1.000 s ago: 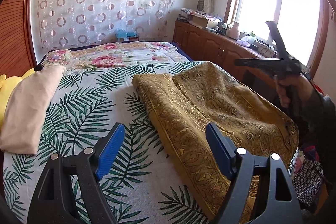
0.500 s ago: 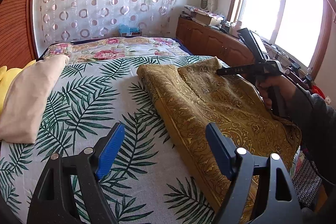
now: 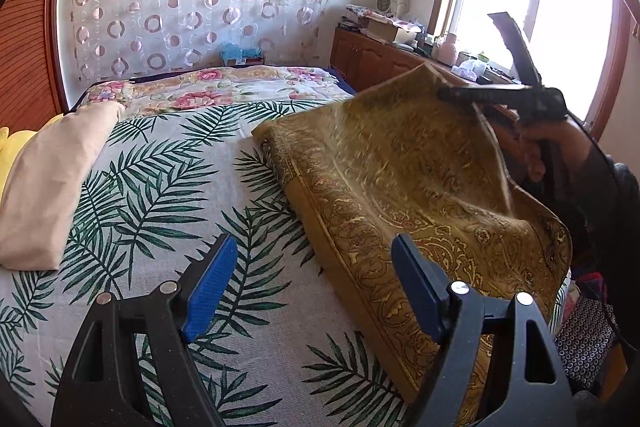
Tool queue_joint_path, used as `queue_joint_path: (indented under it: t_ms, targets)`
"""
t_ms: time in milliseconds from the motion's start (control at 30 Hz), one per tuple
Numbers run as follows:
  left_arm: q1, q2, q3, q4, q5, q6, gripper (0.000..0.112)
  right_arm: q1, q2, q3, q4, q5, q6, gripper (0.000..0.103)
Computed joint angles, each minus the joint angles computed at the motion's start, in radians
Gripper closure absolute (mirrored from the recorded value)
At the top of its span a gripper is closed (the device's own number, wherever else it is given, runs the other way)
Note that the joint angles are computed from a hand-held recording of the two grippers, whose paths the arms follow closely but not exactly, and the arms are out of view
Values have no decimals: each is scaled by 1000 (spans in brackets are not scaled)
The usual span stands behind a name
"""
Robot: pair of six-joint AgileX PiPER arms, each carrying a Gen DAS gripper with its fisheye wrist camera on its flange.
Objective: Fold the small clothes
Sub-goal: 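Grasp the shirt edge with the right tool, fold it over, open, then close the left tool on the shirt corner and lift it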
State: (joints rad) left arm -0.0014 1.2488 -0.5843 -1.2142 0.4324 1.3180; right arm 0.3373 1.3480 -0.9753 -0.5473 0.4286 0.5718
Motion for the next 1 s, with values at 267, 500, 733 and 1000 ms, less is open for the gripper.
queue_joint_path:
  t_ms: [267,500,733,1000]
  targets:
    - [-67,10,5,71,-34,-62,32,18,28,-10,-177,154,144,66]
    - [-103,10,12,181,-33,-159,32,176,-255,268,-218,155,266,64]
    - [-112,-47,47,295,12,-231,32,493,-566,519,-293,364,526,64]
    - [-96,-103,85,330,123,-234,56,965,-647,548,-361,764,855,58]
